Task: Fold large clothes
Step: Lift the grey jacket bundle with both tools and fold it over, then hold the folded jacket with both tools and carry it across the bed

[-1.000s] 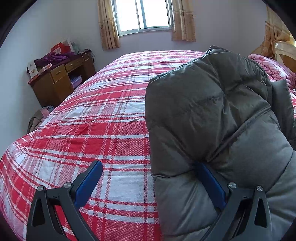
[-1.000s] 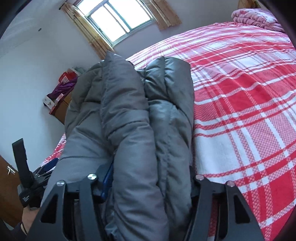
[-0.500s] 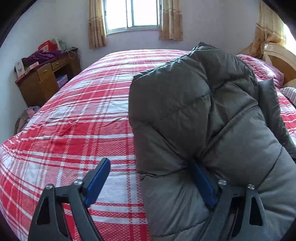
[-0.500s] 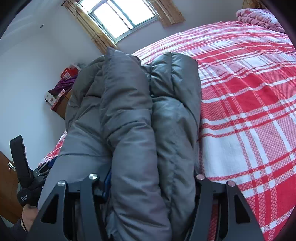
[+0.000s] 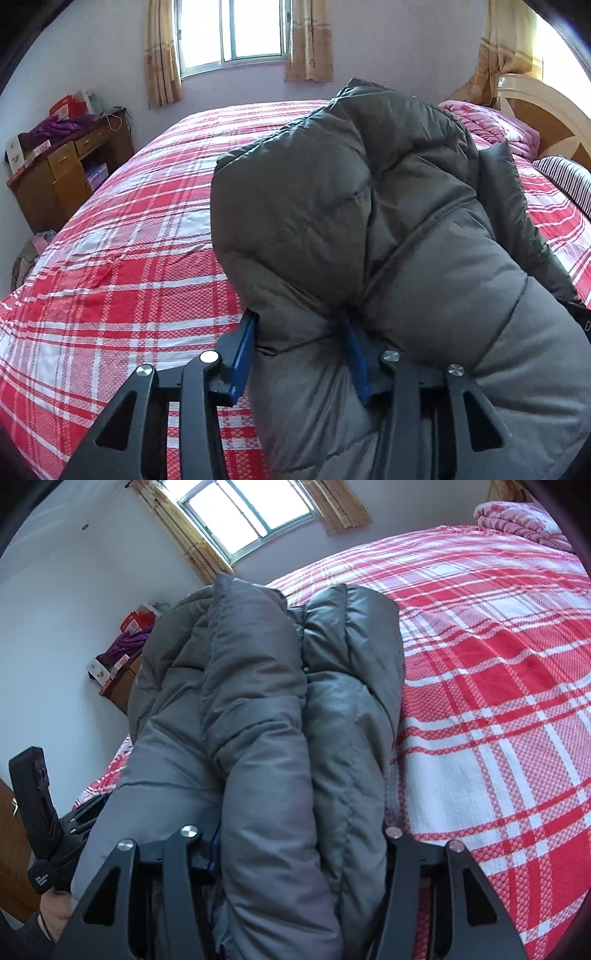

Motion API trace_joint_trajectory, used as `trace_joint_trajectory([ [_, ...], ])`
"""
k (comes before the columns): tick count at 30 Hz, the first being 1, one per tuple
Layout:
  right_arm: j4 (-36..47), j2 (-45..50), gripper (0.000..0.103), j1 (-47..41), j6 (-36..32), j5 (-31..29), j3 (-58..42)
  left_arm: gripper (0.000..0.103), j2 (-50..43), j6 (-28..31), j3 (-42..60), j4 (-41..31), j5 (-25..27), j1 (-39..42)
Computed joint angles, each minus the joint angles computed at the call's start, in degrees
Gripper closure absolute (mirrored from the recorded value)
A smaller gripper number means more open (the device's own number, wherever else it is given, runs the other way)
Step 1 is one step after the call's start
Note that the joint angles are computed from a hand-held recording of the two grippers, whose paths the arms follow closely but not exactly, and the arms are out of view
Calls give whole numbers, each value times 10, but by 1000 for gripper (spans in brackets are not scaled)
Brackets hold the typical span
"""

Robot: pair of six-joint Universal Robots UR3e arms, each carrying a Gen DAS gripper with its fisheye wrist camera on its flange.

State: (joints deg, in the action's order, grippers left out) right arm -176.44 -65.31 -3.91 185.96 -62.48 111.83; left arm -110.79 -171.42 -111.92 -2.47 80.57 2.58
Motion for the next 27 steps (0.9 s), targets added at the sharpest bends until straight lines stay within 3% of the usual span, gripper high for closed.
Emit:
trace_joint_trajectory([
  [4,20,6,59,8,-4,3,-20,76,-1,14,4,7,24,-19],
  [7,6,1,73,14,-13,8,-14,90,22,13,2,-3,46,-31],
  [14,-51,-49,80,9,5,59,54,96,175,40,-80,-24,15,12],
  [21,-84,-97,81,51,49,77,67,98,383,66,-140,-132,-61,113],
  [27,-80,-105,81,106,65,73,35,98,569,148,-170,-306,-200,298],
])
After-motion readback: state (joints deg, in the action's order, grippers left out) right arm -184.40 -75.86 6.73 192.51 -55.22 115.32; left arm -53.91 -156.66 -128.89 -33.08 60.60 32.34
